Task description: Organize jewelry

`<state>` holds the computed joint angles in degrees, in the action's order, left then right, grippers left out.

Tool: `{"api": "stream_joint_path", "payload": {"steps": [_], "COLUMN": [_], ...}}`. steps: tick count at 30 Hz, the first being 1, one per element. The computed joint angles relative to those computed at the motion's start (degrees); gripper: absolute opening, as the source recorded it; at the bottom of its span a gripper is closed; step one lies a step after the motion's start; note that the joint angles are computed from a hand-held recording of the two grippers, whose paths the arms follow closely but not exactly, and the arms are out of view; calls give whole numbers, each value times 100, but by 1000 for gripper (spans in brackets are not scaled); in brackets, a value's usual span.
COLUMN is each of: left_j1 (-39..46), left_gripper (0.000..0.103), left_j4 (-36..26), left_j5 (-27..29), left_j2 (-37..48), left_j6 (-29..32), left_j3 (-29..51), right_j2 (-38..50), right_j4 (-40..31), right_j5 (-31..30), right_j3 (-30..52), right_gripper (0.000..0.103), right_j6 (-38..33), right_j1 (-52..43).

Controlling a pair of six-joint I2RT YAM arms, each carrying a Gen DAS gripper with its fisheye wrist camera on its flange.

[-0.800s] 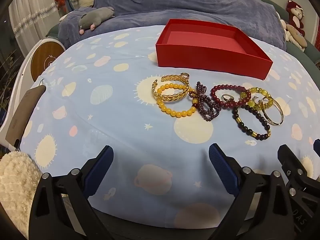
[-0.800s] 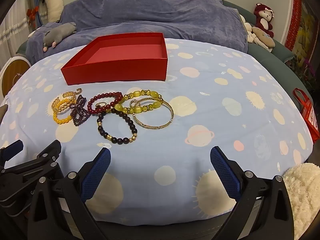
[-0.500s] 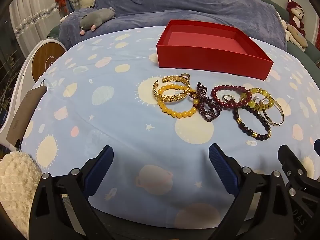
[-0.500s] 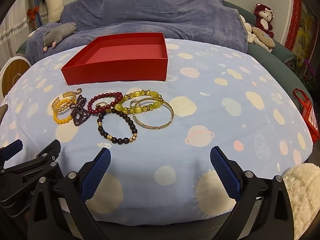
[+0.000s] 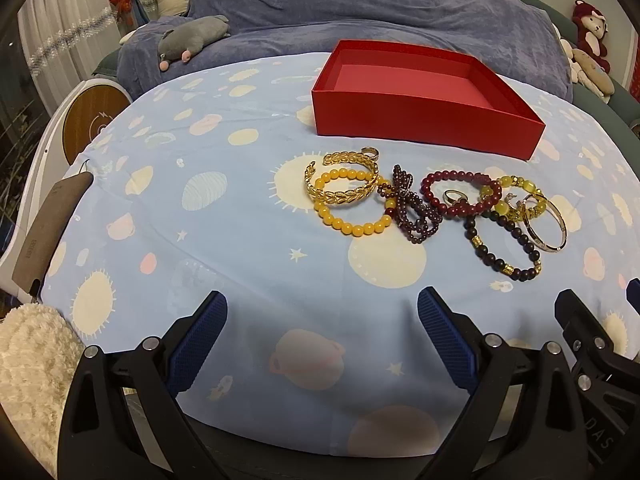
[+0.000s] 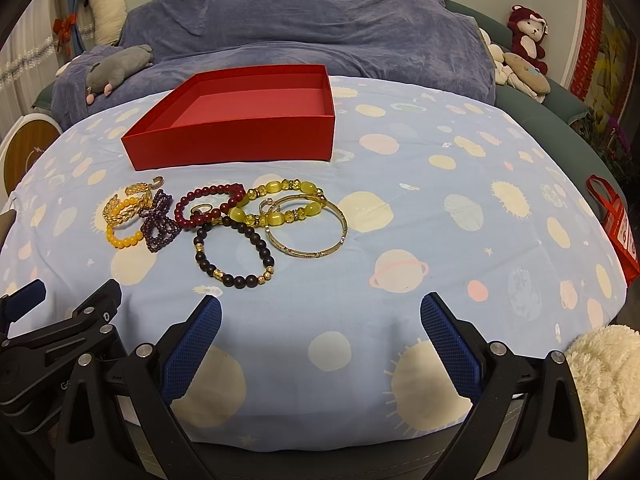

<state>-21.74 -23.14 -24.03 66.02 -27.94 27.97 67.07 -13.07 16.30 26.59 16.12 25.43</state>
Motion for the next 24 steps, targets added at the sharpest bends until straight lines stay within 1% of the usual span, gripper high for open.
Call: {"api": "stream_joint_path", "payload": {"steps": [6, 24], "left_j1": [-36, -24], "left_gripper": [92, 92], "left_j4": [-38, -44], "left_j5": [-94, -78], "left_j2": [-32, -37], "left_j6": [-26, -19], "left_j3": [6, 7], "right_j2": [6, 26], "right_j4": [2, 20], "right_j5": [-8, -12], "right_j3": [0, 2], "right_gripper": [96, 96], "right_j6": [-6, 6], "right_j1": [-3, -6]}}
